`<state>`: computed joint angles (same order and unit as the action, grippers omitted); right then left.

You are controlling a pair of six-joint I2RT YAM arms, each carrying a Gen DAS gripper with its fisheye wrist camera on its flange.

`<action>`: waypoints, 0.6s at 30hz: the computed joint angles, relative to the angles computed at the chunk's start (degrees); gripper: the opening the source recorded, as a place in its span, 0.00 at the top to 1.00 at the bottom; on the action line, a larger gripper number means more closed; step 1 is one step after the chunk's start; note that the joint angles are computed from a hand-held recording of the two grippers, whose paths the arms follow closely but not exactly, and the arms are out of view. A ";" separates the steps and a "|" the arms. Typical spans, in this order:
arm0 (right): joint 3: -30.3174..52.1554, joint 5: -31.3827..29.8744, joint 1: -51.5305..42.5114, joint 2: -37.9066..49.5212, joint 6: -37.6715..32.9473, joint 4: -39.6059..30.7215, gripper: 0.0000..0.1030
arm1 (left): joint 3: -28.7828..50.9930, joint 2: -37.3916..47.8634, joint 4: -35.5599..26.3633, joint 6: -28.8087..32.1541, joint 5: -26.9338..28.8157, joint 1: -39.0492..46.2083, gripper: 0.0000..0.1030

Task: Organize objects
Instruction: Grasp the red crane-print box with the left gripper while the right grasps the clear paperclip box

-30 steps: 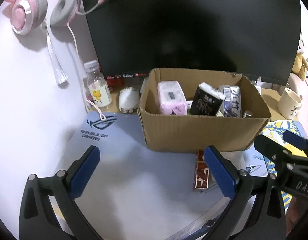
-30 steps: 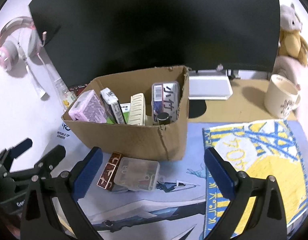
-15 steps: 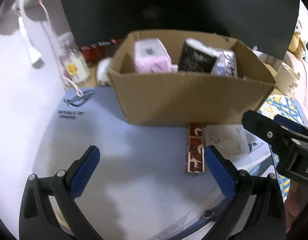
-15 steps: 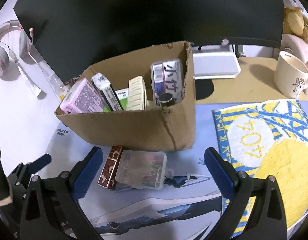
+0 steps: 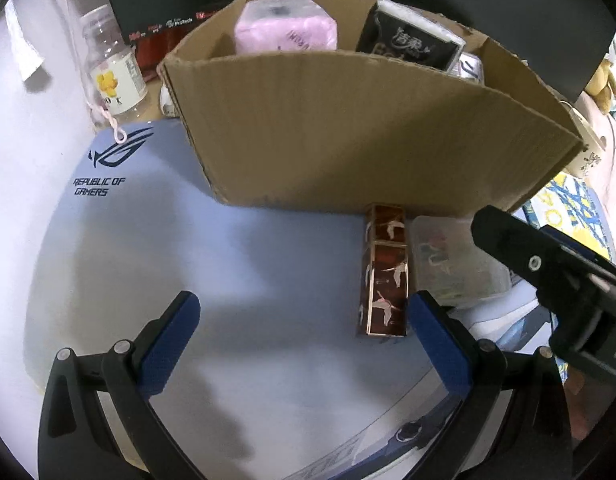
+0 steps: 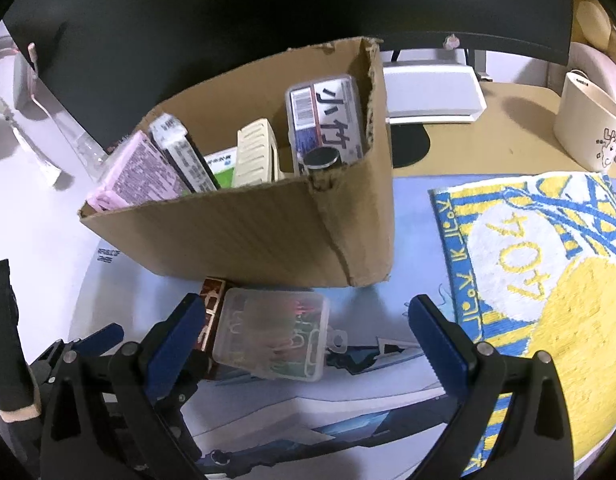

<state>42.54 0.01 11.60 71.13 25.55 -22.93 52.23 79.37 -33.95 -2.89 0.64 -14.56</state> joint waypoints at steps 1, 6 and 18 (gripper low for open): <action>0.16 0.21 0.22 0.46 -0.04 -0.08 0.00 | -0.01 0.12 -0.02 -0.09 -0.13 0.02 0.00; 1.03 1.39 1.31 2.05 0.03 -0.65 0.00 | 0.05 1.51 0.69 0.01 -1.60 -1.08 0.00; 2.93 2.77 2.21 6.34 0.42 -2.17 0.00 | 0.39 4.50 1.97 0.28 -3.08 -1.90 0.00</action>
<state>45.47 2.78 13.81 77.47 25.97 -25.10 52.62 83.88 -31.98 -2.61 -2.44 -16.46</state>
